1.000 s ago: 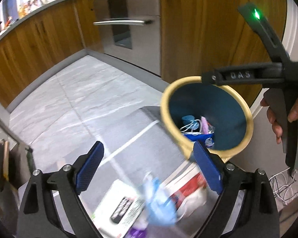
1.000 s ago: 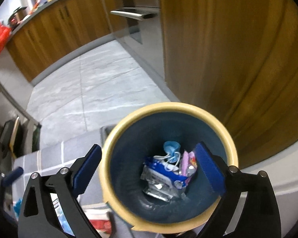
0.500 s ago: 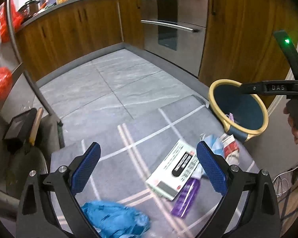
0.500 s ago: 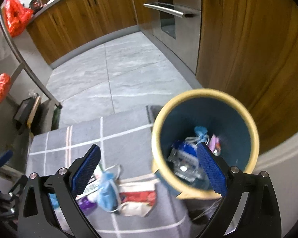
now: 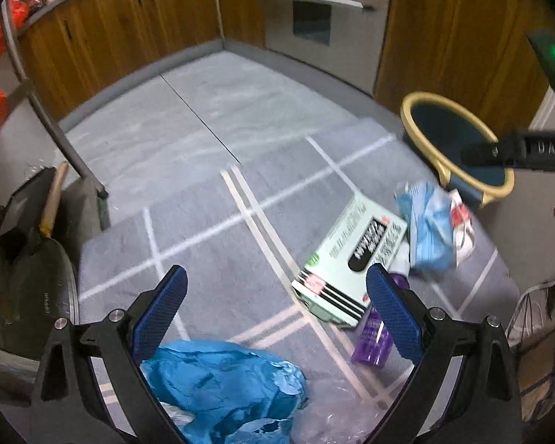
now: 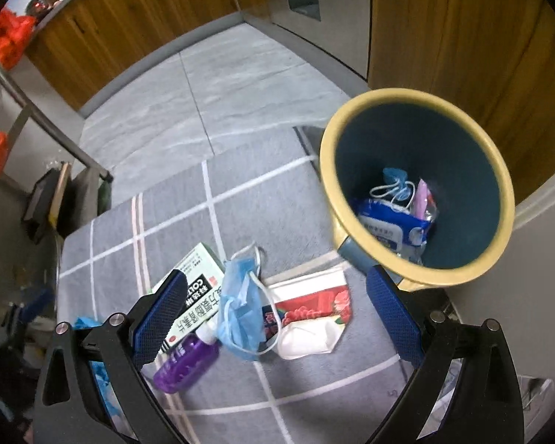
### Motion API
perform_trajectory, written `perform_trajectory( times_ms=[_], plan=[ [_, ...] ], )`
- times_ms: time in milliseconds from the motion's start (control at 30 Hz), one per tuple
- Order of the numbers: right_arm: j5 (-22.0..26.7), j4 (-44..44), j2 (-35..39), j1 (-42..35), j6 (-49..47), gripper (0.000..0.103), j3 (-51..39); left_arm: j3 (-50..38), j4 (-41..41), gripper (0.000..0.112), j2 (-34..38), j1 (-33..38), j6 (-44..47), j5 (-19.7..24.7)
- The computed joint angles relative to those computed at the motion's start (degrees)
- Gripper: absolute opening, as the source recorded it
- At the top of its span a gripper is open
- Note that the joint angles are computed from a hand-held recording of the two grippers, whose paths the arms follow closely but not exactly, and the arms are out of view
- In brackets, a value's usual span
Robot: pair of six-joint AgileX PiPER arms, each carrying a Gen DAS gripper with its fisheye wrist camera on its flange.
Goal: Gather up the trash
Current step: 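Move both open tools back to the masks and medicine box on the mat, then grasp the second blue mask with the right tool while the left grasps the COLTALIN box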
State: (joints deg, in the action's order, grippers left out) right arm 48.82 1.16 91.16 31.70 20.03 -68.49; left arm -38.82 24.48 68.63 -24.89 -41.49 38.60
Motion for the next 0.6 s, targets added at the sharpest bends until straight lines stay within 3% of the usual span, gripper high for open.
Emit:
perform_trajectory(
  times_ms=[167,233,300,400,600],
  plan=[
    [-0.55,-0.18,2.52,2.24,-1.5,0.093,-0.36,-0.11,-2.08,0.096,4.07,-0.77,3.03,-1.99],
    [-0.55,0.69,4.07,3.31,-3.41,0.084,-0.62,-0.39,-1.81,0.096,5.57,-1.14,3.06,-2.46],
    [-0.19,1.11,5.28,4.11,-4.41,0.067,-0.97,-0.61,-2.38,0.096,7.29,-0.99,3.82,-3.3],
    [-0.09,3.57,6.74,4.22,-6.92,0.056,-1.32,-0.86,-2.85,0.096,9.97,-1.03,4.11,-4.27],
    [0.25,5.38,8.07,4.34,-8.5,0.054,-1.73,-2.27,-1.44,0.096,14.81,-3.11,4.37,-4.81]
  ],
)
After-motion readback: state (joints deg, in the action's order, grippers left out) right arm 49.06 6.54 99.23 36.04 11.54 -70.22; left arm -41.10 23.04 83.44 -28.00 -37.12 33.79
